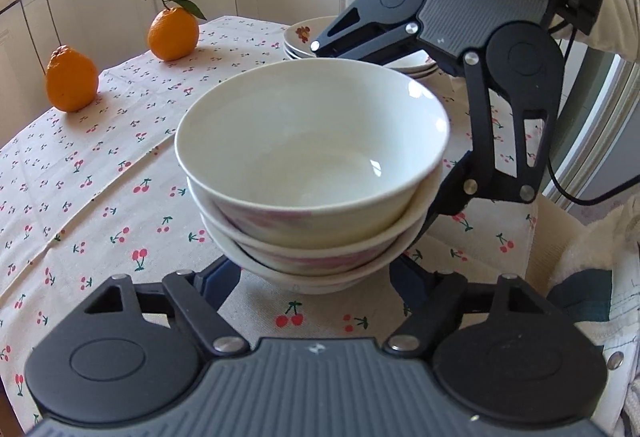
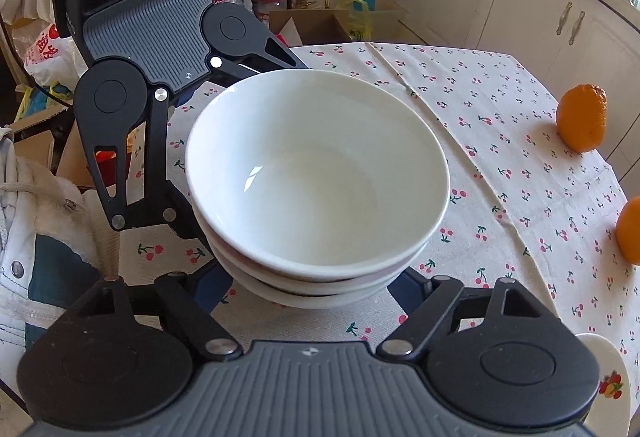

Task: Organize plates and bowls
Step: 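Grasp the bowl stack from opposite sides with the left and right grippers, then lift the bowl stack with both grippers and carry it over the plate stack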

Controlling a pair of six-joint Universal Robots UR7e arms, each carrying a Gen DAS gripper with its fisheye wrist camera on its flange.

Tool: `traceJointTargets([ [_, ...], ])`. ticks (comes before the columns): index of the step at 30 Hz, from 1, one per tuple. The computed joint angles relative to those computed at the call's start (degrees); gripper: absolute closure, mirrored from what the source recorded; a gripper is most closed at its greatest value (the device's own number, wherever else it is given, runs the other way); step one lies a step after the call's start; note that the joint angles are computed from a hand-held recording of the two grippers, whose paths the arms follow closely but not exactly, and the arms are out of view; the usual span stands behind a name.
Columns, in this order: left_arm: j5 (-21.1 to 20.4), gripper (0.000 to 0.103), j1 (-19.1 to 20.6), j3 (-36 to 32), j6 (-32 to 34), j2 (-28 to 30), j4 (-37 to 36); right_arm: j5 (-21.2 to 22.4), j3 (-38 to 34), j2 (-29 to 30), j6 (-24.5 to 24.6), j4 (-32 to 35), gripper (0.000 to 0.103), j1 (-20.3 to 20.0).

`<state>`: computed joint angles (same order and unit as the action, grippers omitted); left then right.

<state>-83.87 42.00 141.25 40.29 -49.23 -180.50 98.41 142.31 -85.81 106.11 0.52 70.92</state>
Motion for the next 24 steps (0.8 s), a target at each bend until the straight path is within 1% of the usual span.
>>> traceJointTargets([
  [11,-0.3,0.023,0.2,-2.3,3.5,-1.1,6.1,0.6,-1.6,0.8,0.3,2.3,0.017,0.5],
  [24,-1.0,0.022,0.9,-4.2,5.1,-1.0,9.9,1.2,-2.2,0.9,0.8,3.4,0.017,1.1],
])
